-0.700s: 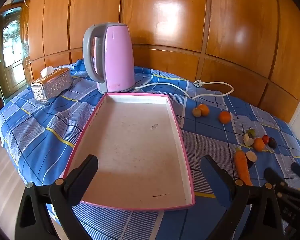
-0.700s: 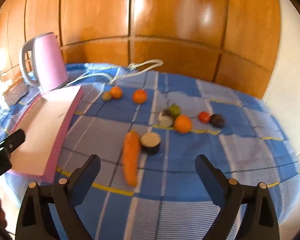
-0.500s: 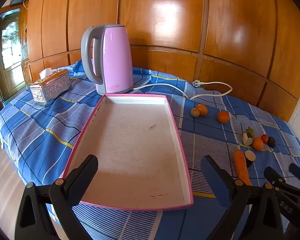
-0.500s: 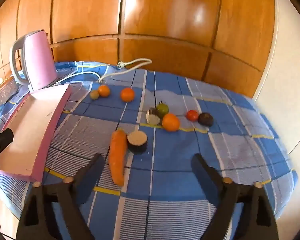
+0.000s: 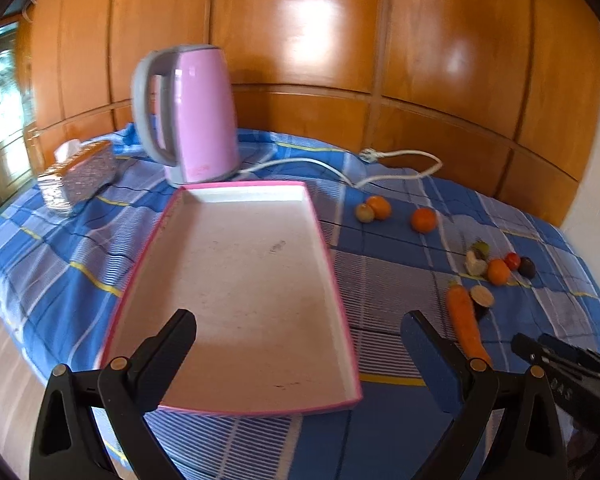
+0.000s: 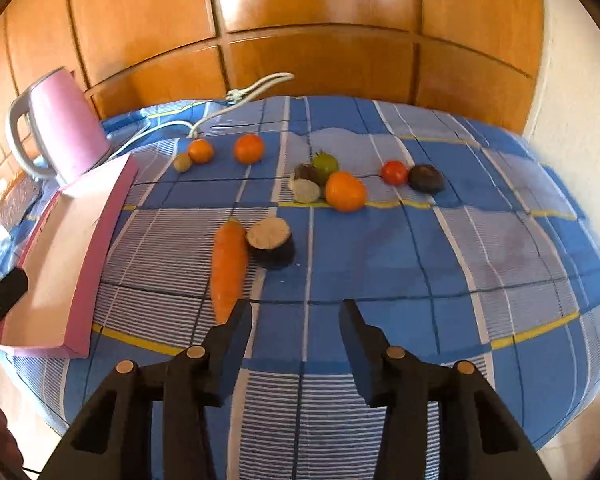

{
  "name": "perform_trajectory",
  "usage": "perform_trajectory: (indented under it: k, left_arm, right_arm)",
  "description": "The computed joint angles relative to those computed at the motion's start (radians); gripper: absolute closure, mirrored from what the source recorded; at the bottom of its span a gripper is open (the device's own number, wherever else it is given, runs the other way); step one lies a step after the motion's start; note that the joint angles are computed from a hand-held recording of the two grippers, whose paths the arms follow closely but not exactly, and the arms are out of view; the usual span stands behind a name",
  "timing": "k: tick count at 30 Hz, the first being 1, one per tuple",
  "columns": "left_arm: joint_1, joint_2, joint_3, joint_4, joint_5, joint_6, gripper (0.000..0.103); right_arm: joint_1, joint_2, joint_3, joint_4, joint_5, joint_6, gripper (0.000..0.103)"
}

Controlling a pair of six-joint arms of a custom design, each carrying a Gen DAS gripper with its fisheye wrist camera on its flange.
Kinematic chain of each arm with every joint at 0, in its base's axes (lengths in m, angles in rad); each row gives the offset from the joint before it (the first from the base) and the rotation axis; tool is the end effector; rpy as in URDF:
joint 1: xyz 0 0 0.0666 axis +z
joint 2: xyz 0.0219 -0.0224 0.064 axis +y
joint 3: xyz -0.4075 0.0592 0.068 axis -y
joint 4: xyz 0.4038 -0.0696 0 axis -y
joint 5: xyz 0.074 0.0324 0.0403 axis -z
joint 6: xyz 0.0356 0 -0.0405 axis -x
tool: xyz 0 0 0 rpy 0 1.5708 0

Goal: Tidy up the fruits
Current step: 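Move the left gripper over the orange carrot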

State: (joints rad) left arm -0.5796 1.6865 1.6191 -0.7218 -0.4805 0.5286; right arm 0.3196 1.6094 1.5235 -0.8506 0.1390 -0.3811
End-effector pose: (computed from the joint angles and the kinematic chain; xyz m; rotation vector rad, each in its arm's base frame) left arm 0.5222 -0.3226 0.4253 -0.1689 2.2453 -0.0189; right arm 0.5452 0.1748 0.4124 0.1338 2.4946 0.1181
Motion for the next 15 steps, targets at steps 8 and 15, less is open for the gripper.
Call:
perform_trajectory:
  k: [8,15]
  left_arm:
    - [-0.018,0.037,0.045,0.0,0.089,-0.094,0.002]
    - [-0.021,0.105,0.137,-0.033,0.246,-0.185,0.036]
  right_arm:
    - [-0.043,-0.03,-0.066,0.089,0.048,0.015,0.057]
    - [-0.056,-0.032,-0.06,0.036,0.084,0.04,0.057]
